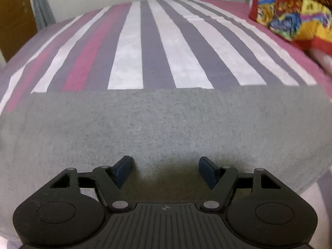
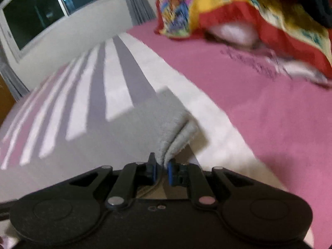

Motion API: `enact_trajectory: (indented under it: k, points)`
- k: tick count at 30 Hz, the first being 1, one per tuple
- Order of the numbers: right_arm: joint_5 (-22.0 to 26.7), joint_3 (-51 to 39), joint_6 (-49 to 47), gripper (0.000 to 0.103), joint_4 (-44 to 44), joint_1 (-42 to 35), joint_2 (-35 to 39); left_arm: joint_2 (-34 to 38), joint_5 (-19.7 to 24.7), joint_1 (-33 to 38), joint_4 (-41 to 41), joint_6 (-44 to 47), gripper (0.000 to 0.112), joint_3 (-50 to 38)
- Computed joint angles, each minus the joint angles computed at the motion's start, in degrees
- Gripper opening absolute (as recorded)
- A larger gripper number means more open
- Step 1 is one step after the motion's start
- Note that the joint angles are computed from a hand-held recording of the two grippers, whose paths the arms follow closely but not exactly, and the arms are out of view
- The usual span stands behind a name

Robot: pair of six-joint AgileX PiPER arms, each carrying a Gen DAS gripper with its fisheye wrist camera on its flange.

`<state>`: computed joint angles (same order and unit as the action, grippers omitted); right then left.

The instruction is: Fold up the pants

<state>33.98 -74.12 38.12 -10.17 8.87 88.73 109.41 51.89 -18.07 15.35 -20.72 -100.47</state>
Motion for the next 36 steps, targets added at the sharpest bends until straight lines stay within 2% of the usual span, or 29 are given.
enact_trajectory:
  k: [3, 5, 6, 9, 11, 14, 19, 25, 31, 32, 34, 35, 36]
  points:
    - [-1.4, 0.8, -1.7, 0.024, 5.7, -1.8, 0.0, 0.3, 0.6, -0.2, 0.2, -0.3, 0.071, -0.6]
    - [-1.6, 0.0, -3.2, 0.022, 8.4, -2.8, 0.4, 0.6, 0.6, -0.3, 0.2, 0.3, 0.071, -0.8]
    - [-1.4, -0.5, -3.5, 0.017, 8.6, -2.8, 0.8, 0.8, 0.7, -0.2, 0.0, 1.0, 0.071, -1.1]
    - [-2.5, -0.7, -2.0, 0.012, 7.2, -1.8, -0.2, 2.0, 3.2, 0.9, -3.0, 3.3, 0.071, -4.0]
    - [-3.2, -0.4, 0.3, 0.012, 3.8, 0.2, -1.6, 3.0, 4.3, 2.2, -5.7, 5.6, 0.071, -5.7]
    - [-3.9, -1.7, 0.6, 0.011, 3.9, 2.0, -2.5, 3.3, 5.2, 3.8, -9.2, 7.8, 0.071, -7.0]
    - [-4.2, -7.2, -2.1, 0.011, 4.1, 8.0, -2.7, -1.2, 4.5, 10.4, -18.9, 8.0, 0.071, -3.7]
    - [-1.9, -21.4, -7.0, 0.011, 3.2, 19.6, 5.2, -6.1, 2.8, 19.0, -24.0, 12.2, 0.071, 2.3]
    - [0.6, -30.7, -12.9, 0.011, 9.9, 28.1, 16.2, -8.6, 1.9, 28.5, -27.6, 13.1, 0.071, 7.3]
    - [2.6, -32.4, -15.6, 0.012, 13.1, 28.7, 18.6, -8.8, 1.8, 29.7, -28.2, 13.4, 0.072, 8.0]
    - [8.6, -36.8, -18.7, 0.021, 17.8, 29.3, 23.7, -8.7, 2.3, 31.8, -30.1, 14.8, 0.072, 8.9]
    - [10.9, -38.0, -18.1, 0.023, 16.7, 30.0, 25.2, -9.0, 2.3, 32.7, -31.8, 16.2, 0.072, 9.7]
    - [11.0, -37.4, -17.0, 0.024, 15.6, 30.4, 25.4, -8.9, 2.5, 33.1, -33.0, 17.1, 0.072, 9.9]
